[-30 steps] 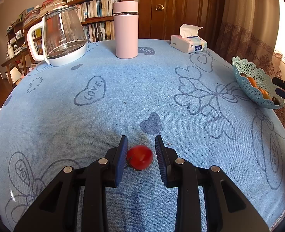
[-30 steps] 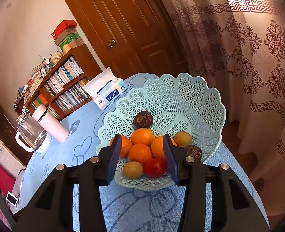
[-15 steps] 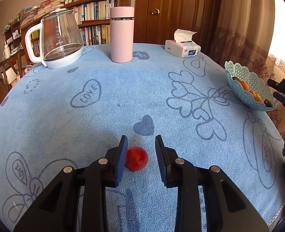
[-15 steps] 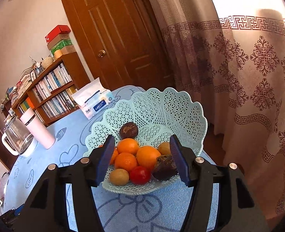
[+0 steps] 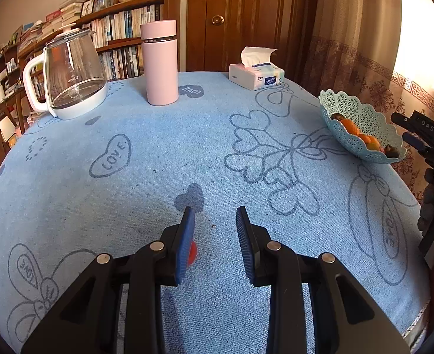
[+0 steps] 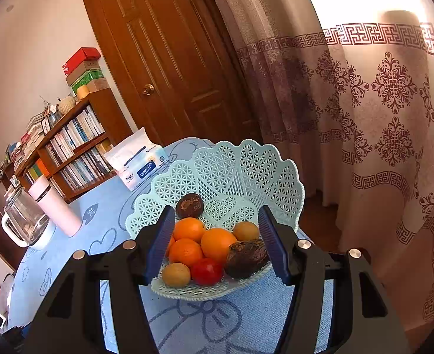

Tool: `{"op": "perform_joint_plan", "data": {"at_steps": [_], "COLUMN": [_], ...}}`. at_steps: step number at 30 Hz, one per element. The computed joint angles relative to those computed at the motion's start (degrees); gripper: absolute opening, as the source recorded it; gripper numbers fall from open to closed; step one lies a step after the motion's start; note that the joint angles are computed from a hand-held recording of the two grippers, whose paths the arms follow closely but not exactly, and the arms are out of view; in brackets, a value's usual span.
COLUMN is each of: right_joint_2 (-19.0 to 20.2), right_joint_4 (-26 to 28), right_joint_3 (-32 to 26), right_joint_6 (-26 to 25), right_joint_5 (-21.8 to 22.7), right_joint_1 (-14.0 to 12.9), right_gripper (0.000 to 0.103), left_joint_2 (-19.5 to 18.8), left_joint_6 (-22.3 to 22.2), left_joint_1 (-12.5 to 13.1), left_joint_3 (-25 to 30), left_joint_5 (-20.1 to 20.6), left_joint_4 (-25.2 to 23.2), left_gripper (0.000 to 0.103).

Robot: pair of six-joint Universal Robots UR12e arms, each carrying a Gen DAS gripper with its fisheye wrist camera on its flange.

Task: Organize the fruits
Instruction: 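Lift the red tomato with the left tool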

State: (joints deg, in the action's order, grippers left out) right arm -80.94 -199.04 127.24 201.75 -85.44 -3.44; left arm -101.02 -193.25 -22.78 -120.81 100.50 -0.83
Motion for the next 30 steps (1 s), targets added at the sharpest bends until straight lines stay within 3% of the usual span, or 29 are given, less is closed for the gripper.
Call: {"op": "perform_joint_plan", "data": {"at_steps": [12,30], "right_joint_2": [0.12,0.07], "right_joint_4": [0.80,0.56], "right_joint_3": [-0.15,-0.12], "right_joint_6": [-0.01,0.07], "right_joint_5": [1.34,1.28], "right_joint_1": [-0.34,-0.32], "right_gripper": [0.061,0.061], "left_joint_2": [0.57,0.52], "left_joint_6": [-2.24,-0.79], "left_joint_1": [1.51,0.73], "left_joint_3": [-1.14,-0.29], "left_joint_5": [1.54,0.88], "left_joint_4": [-3.64,-7.74], "left_gripper": [0.032,0.027]}}
